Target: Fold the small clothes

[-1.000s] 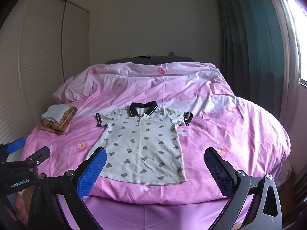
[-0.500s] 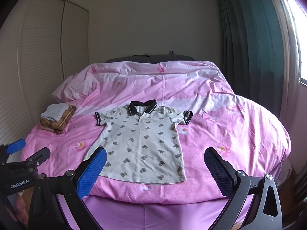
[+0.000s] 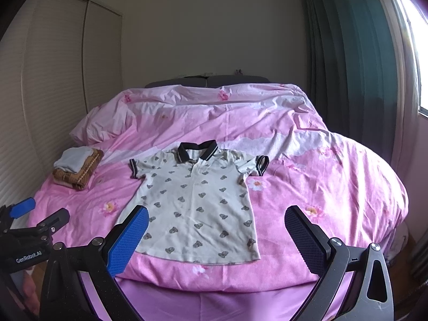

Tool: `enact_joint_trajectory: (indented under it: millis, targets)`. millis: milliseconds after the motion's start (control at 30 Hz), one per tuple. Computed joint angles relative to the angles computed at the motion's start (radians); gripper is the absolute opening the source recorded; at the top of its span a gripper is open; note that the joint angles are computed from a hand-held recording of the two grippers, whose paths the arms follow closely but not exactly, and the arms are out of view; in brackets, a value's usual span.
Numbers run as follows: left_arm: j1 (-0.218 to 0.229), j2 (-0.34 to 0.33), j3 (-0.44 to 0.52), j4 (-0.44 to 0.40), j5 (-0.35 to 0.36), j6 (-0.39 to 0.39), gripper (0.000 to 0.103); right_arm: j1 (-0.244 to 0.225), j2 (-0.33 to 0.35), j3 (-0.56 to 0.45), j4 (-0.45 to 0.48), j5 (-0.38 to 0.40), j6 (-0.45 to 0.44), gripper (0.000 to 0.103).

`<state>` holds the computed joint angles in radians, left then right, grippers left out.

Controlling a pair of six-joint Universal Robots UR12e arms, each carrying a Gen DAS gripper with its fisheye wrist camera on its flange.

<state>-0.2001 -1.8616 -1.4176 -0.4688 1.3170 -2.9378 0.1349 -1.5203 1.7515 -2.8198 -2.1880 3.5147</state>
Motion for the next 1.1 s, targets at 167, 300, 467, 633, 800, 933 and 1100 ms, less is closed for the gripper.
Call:
enact_joint_trajectory:
  millis: [167,300,467,633,800,933,1100]
  targets:
    - [-0.017,-0.042,0.058,-0.012,0.006,-0.012,0.103,-0.041,0.026,-0.042,0.036,0.028,0.005,0.103]
    - [-0.034,-0.089,0.124,-0.034,0.015,-0.021,0.103,-0.073,0.041,-0.066,0.049,0.042,0.005,0.103]
    - [-0.057,-0.147,0.202,-0.037,0.023,-0.033,0.103,-0.115,0.063,-0.092,0.051,0.060,0.001,0.103]
    - [-0.081,-0.222,0.306,-0.056,0.029,-0.057,0.103,-0.154,0.095,-0.126,0.055,0.074,-0.005,0.102]
    - [-0.107,-0.307,0.426,-0.078,0.044,-0.073,0.103,-0.191,0.140,-0.167,0.026,0.068,-0.032,0.102]
    - [-0.127,-0.381,0.532,-0.092,0.055,-0.089,0.103,-0.226,0.178,-0.203,0.018,0.079,-0.033,0.098]
    - [-0.156,-0.511,0.728,-0.146,0.076,-0.111,0.103,-0.279,0.238,-0.257,0.026,0.119,-0.038,0.089]
